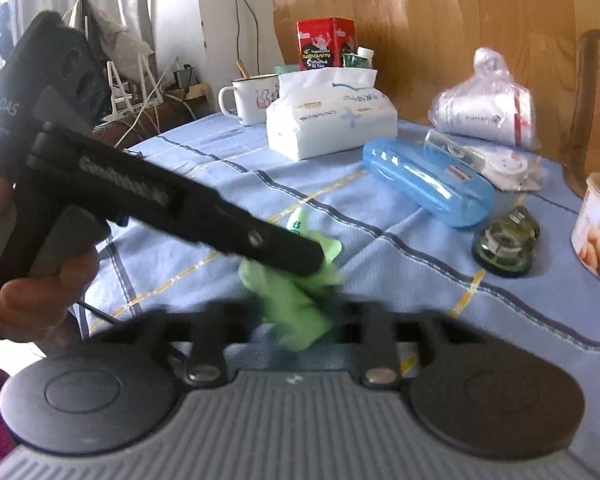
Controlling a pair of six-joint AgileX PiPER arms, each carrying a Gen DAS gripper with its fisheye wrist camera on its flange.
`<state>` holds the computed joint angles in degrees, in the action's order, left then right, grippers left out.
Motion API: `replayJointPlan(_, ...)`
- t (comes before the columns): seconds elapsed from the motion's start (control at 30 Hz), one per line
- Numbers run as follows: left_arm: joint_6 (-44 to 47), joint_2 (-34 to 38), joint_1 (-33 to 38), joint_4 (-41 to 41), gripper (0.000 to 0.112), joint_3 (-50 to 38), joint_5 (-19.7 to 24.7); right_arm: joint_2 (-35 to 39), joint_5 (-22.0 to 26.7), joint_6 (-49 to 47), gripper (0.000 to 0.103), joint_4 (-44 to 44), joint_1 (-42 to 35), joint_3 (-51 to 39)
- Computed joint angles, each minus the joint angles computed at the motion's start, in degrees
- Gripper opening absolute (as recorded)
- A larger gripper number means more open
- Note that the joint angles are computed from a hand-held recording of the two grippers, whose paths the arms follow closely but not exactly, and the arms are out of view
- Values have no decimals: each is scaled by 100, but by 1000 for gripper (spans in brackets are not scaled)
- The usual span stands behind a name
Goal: Organize soft objects
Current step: 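Hold the green cloth up with the right gripper while the left gripper grasps it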
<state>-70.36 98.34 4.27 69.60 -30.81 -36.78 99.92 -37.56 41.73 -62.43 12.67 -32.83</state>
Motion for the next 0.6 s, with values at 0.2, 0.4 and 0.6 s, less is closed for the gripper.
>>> replayJointPlan(0.2, -688, -205, -915, 349, 38, -765, 326, -312, -741, -1572, 12, 1508, -308, 694)
replayJointPlan(0.4, -1423, 281, -2238, 1022, 39, -2416, 785, -939, -1488, -2467, 12, 2315, -1538, 1306)
replayJointPlan(0.6, -2784, 1374, -3427, 2315, 41, -4497, 1319, -1043, -1675, -2579, 13, 2411, -2963, 1177)
